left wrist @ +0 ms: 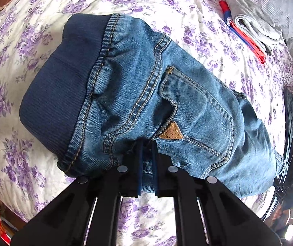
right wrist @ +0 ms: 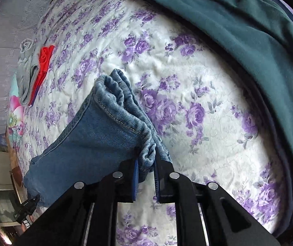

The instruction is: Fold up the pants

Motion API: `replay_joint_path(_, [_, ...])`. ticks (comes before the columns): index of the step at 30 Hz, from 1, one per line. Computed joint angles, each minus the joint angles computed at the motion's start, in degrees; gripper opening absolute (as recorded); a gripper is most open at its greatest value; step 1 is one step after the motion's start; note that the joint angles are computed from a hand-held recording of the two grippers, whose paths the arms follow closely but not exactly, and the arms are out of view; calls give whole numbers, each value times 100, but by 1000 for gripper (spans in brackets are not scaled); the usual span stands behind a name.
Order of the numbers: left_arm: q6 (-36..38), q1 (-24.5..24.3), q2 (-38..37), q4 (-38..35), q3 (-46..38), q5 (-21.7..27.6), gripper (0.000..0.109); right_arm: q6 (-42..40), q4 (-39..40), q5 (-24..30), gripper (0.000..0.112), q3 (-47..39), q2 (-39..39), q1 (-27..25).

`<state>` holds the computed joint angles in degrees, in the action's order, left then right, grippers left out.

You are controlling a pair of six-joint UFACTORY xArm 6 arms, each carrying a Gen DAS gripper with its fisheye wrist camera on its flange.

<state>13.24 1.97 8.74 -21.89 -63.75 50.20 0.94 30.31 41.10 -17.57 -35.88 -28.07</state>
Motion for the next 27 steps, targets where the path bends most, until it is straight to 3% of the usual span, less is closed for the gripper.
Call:
replay_joint_path(1, [0,-1,18,5,-23,20,9,43,-172,189,21,-88,-51,-18])
replay_joint_path(2, [4,-6,37,6,-42,24,9,322,-583,354,38,-170,-147,4])
replay_joint_path(3, [6,-10,39,7,-39,13,9,761,-1175,457,46,-222,-268,74])
replay_joint_path(5, [-17,-29,31,25,-14,-47,9,1236,-2122,639,48,-349,-524,317])
replay_joint_path(8, [-8,-70,-40,16,125,-250,9,1609,-2927,729,48,-613,-706,990])
replay_joint_path(10, [39,-78,-101,-43,237,-386,9,1313,-2670,566,48,-944,-412,1562])
replay_joint_path(14, [149,-13,-137,-238,296,-409,9,-252,-1074,64,48,-2066,1095,2844])
replay_joint_path(17, [180,1,-151,-282,321,-426,9,-1650,239,193,48,-3349,2560,3603])
replay_joint_path(19, [192,-6,-150,-250,317,-420,9,-2135,444,294,48,-4253,3500,4012])
replay_joint_path(23, [250,8,-99,-243,231,-301,9,-2405,429,983,48,-5835,5011,4302])
replay_joint_path(27, [382,47,-16,-338,121,-180,9,-2354,302,1543,48,-6698,5851,4305])
